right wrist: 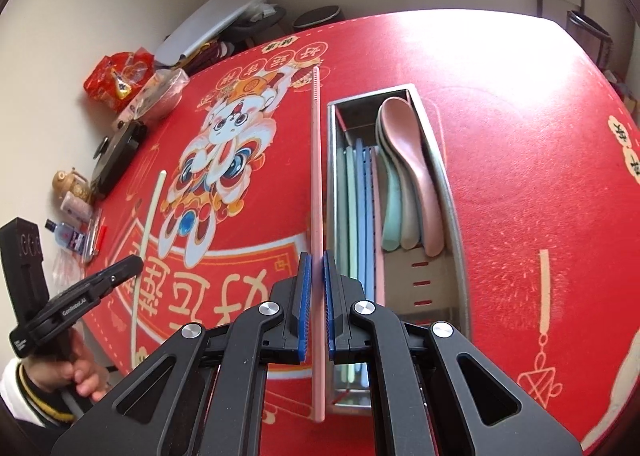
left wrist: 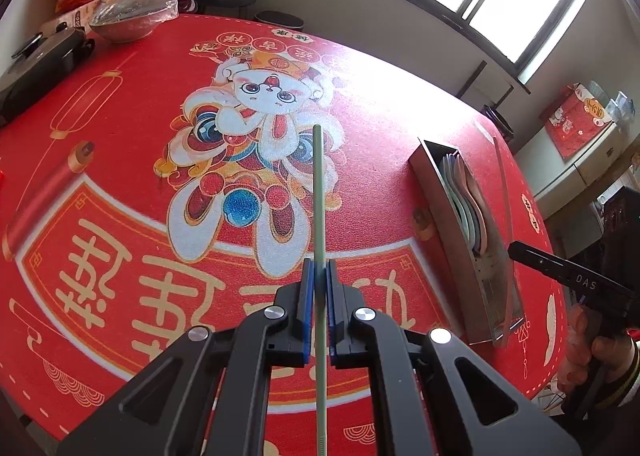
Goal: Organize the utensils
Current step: 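Drop the pink chopstick into the tray with the right tool while the left holds the green one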
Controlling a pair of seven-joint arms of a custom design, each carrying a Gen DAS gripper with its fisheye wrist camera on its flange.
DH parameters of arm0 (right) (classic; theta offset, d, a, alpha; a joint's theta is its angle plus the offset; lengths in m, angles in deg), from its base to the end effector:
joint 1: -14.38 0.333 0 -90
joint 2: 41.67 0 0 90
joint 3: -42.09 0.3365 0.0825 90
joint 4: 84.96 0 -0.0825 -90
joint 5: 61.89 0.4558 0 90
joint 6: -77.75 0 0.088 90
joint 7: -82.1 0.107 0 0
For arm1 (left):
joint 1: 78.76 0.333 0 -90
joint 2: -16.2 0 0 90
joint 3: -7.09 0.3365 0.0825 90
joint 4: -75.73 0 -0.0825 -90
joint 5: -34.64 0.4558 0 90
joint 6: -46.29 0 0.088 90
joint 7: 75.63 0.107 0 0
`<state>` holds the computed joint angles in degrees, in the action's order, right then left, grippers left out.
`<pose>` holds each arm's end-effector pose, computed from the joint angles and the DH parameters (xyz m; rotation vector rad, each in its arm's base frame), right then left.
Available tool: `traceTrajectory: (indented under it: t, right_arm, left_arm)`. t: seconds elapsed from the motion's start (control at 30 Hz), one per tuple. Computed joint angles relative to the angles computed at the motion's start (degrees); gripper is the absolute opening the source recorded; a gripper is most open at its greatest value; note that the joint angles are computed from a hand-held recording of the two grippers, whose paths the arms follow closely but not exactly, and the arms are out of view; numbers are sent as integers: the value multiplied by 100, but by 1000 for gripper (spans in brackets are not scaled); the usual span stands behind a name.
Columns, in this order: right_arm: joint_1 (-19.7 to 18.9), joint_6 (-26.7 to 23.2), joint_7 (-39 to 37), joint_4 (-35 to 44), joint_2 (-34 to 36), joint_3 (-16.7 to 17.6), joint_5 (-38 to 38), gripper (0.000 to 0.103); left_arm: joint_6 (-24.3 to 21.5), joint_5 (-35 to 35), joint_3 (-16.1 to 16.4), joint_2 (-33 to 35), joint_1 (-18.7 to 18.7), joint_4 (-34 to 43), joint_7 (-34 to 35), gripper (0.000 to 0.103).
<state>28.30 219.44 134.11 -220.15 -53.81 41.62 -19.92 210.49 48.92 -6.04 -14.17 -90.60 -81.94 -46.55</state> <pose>0.5394 0.1271 0.4260 -2.0914 1.4088 0.0437 0.4028 -0.1979 0.4131 -2.2791 1.5078 -0.8542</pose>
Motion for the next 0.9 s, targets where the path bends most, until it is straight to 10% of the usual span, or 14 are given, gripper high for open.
traceTrajectory:
  t: [0.9]
  right_arm:
    - [-368, -729, 251, 957, 1347, 173, -813, 7]
  left_arm:
    - [-862, 489, -441, 191, -22, 550, -1422, 6]
